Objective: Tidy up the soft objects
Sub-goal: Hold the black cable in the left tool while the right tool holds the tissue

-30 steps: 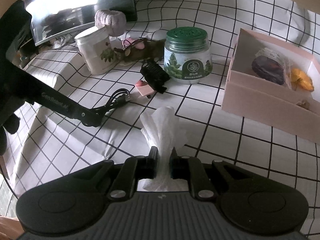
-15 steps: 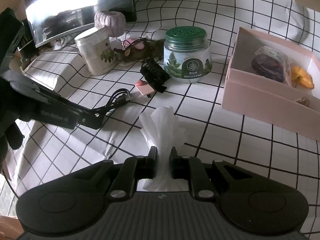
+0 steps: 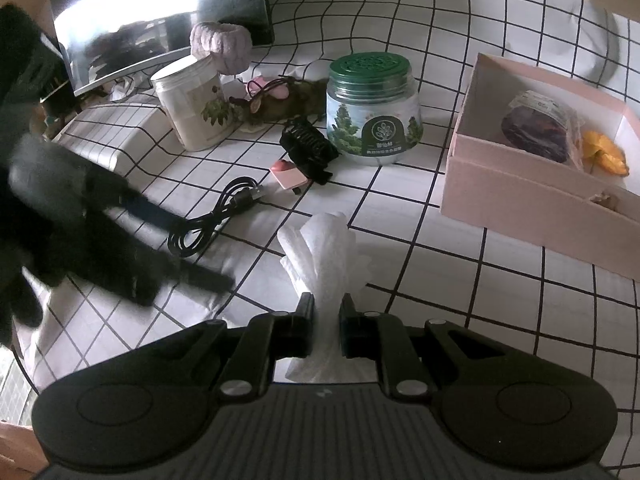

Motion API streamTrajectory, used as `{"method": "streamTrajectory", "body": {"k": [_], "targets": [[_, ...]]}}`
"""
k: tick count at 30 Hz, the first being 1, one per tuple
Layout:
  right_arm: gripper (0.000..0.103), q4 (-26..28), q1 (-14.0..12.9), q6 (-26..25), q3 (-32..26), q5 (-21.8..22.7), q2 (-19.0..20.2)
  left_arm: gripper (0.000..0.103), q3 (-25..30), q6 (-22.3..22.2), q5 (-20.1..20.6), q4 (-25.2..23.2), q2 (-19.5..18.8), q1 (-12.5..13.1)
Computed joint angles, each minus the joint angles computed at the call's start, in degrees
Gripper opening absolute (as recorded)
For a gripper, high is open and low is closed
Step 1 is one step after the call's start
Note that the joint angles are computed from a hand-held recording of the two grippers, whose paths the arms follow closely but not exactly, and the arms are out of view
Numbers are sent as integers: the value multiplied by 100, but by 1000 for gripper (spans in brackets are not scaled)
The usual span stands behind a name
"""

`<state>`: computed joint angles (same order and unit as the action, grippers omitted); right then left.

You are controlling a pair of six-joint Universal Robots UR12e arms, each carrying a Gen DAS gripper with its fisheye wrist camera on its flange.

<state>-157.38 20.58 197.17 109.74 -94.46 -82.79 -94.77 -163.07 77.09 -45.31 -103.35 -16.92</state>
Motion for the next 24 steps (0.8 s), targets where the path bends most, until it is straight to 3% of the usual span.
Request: {"method": "streamTrajectory", "body": {"k": [2,4,7,10,18,24], "targets": [[13,-38,-2,-1,19,11,-5,80,89,-306,74,177,-105,-41],[13,-45,-1,-18,20,9,-3,77,212,-336,257,123,-219,-125],[13,-42,1,-42,20,5,-5,52,310,-267,491,-11,-326,-211],[13,-36,6,-39,31,-8,-17,45,289,-340,482,80,-336,-198],[13,-64,27,-9,83,-97,-55,34,187,-194,392,372,-299,-171],[13,-298,23,-192,-45,-214,-32,30,-14,-514,89,1045,-59,51]]}}
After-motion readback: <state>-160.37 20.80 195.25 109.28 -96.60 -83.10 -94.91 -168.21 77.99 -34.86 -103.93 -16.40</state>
